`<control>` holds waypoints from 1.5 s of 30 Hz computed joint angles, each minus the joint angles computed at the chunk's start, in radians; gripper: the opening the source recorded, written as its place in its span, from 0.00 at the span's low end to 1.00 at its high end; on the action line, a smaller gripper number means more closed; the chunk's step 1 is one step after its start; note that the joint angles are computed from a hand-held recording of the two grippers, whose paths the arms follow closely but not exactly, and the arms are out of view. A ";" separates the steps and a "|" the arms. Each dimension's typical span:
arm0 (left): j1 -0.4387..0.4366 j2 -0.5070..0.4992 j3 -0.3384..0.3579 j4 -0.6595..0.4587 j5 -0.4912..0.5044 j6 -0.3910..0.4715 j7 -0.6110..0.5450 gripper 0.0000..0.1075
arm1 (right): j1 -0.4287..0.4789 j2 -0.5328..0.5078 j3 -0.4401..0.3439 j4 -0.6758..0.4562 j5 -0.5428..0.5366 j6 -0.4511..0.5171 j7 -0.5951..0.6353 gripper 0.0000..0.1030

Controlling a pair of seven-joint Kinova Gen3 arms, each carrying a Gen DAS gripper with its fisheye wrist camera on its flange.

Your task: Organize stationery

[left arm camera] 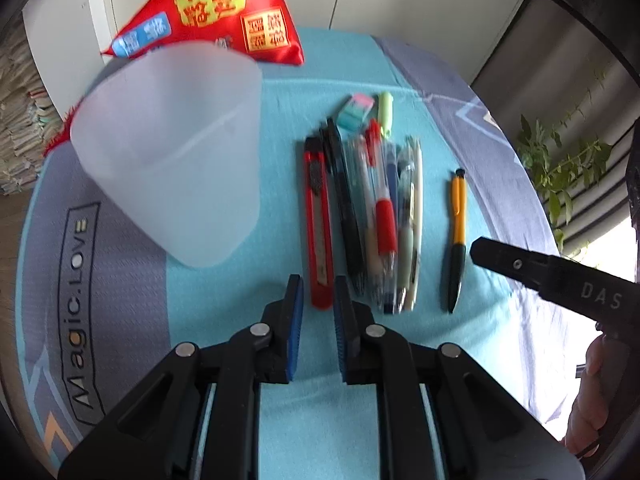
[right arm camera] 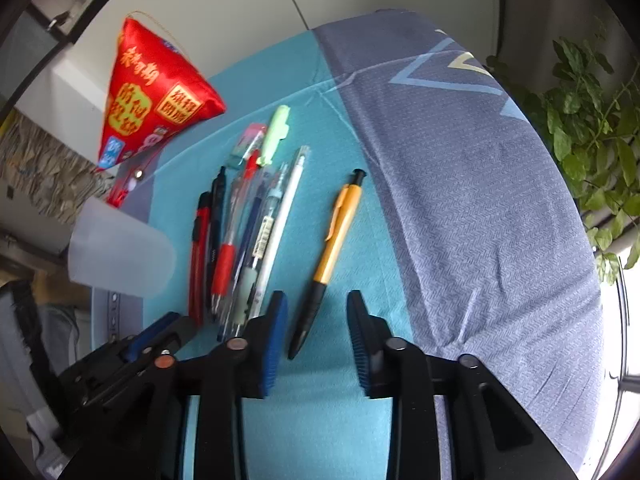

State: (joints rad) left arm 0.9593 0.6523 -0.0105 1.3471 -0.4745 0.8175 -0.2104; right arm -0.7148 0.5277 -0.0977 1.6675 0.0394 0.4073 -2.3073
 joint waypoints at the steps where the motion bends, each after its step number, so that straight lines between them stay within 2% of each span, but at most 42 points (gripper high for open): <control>1: 0.003 0.012 -0.004 -0.023 -0.006 0.023 -0.005 0.13 | 0.002 0.009 0.001 -0.015 -0.004 0.016 -0.005 0.37; 4: -0.003 0.058 -0.003 -0.102 -0.010 0.092 -0.037 0.13 | -0.016 0.049 0.020 -0.084 0.001 0.083 -0.031 0.37; 6: -0.014 0.082 0.000 -0.136 -0.004 0.108 -0.060 0.17 | -0.043 0.074 0.043 -0.126 0.028 0.115 -0.055 0.37; 9: 0.002 0.119 -0.020 -0.197 -0.015 0.174 -0.087 0.17 | -0.138 0.101 0.118 -0.181 0.126 0.175 -0.105 0.35; 10: 0.003 0.125 -0.018 -0.207 -0.026 0.185 -0.090 0.17 | -0.158 0.110 0.127 -0.198 0.164 0.205 -0.124 0.26; 11: 0.005 0.126 -0.021 -0.206 -0.027 0.181 -0.100 0.16 | -0.174 0.116 0.132 -0.208 0.197 0.219 -0.129 0.21; 12: 0.003 0.119 -0.018 -0.189 -0.027 0.162 -0.109 0.15 | -0.170 0.117 0.121 -0.209 0.214 0.217 -0.125 0.16; 15: -0.002 0.091 -0.013 -0.131 -0.020 0.105 -0.114 0.11 | -0.116 0.096 0.064 -0.168 0.197 0.170 -0.095 0.12; 20: -0.022 0.007 0.020 0.016 0.028 -0.028 -0.111 0.11 | -0.034 0.049 -0.021 -0.084 0.122 0.108 0.005 0.10; 25: -0.028 -0.074 0.056 0.136 0.086 -0.115 -0.122 0.11 | -0.053 -0.020 -0.023 0.026 0.098 0.039 0.044 0.10; 30: 0.000 -0.094 0.085 0.135 0.094 -0.044 -0.157 0.11 | -0.100 -0.042 -0.017 0.041 0.119 0.080 0.065 0.10; 34: 0.028 -0.075 0.088 0.100 0.076 0.019 -0.175 0.11 | -0.074 -0.034 -0.062 0.047 0.100 0.119 0.131 0.10; 37: 0.038 -0.088 0.081 0.120 0.061 0.005 -0.161 0.11 | -0.049 -0.028 -0.077 0.050 0.061 0.121 0.165 0.10; 38: 0.039 -0.085 0.079 0.116 0.054 0.005 -0.157 0.15 | -0.056 -0.032 -0.068 0.054 0.059 0.117 0.159 0.10; 39: 0.039 -0.078 0.076 0.102 0.049 0.011 -0.156 0.18 | -0.066 -0.033 -0.055 0.050 0.063 0.115 0.148 0.12; 41: 0.048 -0.064 0.064 0.082 0.031 0.027 -0.143 0.33 | -0.097 -0.045 -0.022 0.056 0.088 0.107 0.115 0.21; 43: 0.055 -0.037 0.052 0.042 0.014 0.059 -0.134 0.34 | -0.133 -0.044 0.010 0.044 0.124 0.112 0.071 0.38; 45: 0.047 -0.023 0.054 0.023 0.011 0.066 -0.143 0.34 | -0.148 -0.028 0.020 0.014 0.153 0.126 0.050 0.42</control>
